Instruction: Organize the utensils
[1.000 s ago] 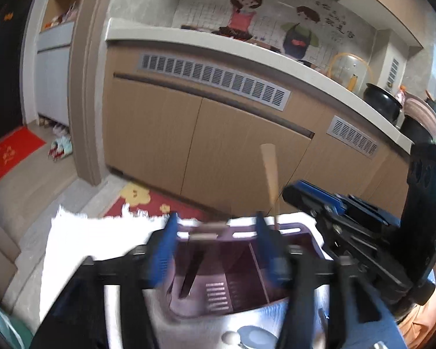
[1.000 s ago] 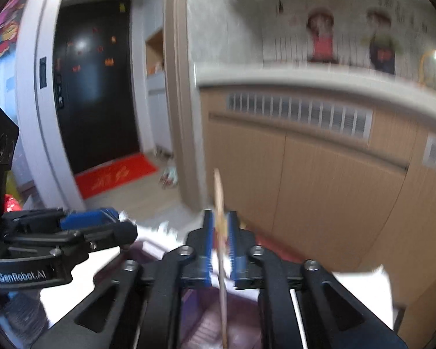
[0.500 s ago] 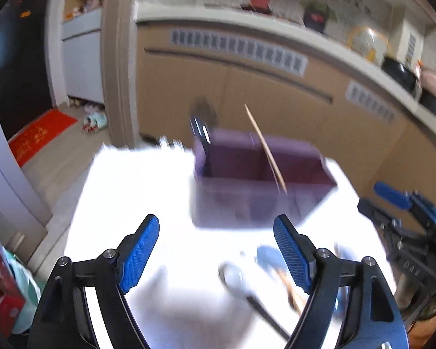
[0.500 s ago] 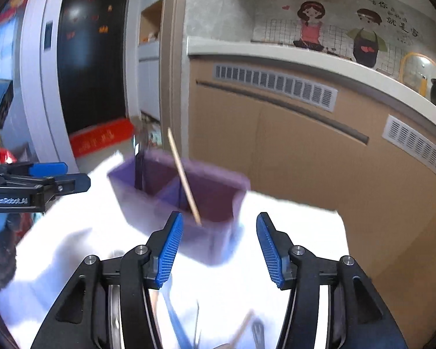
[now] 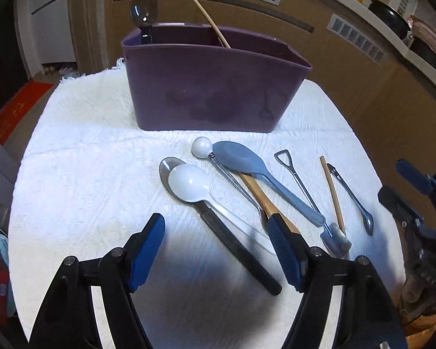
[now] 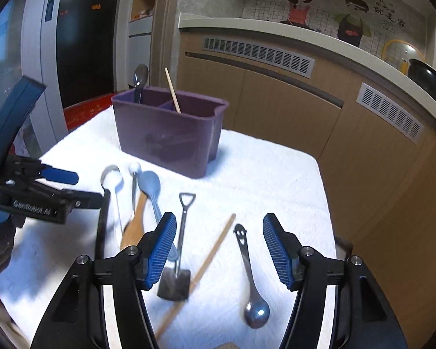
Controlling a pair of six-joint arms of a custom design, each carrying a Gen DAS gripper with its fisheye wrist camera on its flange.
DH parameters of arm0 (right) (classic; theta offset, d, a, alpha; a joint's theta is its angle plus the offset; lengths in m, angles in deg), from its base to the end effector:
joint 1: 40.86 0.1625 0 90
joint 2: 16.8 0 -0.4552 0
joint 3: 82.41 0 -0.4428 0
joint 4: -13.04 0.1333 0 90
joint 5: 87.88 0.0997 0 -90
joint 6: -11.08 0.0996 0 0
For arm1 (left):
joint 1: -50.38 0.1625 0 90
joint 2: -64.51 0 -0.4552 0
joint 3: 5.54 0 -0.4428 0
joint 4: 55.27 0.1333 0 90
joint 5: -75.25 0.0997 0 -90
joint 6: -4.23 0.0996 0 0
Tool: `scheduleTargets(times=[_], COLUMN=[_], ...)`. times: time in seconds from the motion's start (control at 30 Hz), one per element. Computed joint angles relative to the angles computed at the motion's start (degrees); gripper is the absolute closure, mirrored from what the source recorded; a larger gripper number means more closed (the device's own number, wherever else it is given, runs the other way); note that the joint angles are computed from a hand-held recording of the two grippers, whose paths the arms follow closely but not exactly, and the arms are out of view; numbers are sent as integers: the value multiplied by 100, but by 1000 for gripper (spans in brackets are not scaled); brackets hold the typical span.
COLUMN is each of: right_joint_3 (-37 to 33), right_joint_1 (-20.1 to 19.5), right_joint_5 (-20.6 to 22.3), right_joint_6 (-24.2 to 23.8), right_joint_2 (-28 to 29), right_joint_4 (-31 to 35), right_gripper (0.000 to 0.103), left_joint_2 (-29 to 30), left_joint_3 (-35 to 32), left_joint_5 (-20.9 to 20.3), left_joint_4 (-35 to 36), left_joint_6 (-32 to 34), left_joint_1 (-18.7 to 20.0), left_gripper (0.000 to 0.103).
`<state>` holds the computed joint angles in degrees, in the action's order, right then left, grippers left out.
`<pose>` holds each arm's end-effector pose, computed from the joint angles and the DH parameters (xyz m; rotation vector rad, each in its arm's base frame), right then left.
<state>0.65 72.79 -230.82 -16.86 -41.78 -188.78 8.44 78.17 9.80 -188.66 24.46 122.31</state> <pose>0.3518 -0.6692 0.0238 0.4178 -2.0288 0.9795 -0.0718 -0.7833 0.2746 0.8050 2.5647 -0.3606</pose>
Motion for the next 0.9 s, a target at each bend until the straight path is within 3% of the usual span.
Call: scheduleTargets(times=[0.2,0.33,0.57,0.73,0.9], right_joint_3=[49,35,-15,-59,-140], right_joint_1=[-145,-210,-297,-324,-290], right_joint_5=[151,276,342,328,195], right_joint_6=[335,462,614,725,748], right_joint_2=[-10,0,16,36,64], right_joint_4=[254,429,708,826,939], right_gripper=[40,40,40,40,40], left_joint_2=[368,601,757,786,500], left_joint_3=[-393,-673,-726,-574,-339], left_joint_5=[187,315,490,658,295], left_joint_4=[116,304,-1,-463,-393], left_joint_6=[-268,-386,74,535,691], left_joint_1=[22,75,26,-21,60], left_gripper=[53,57,57,73,78])
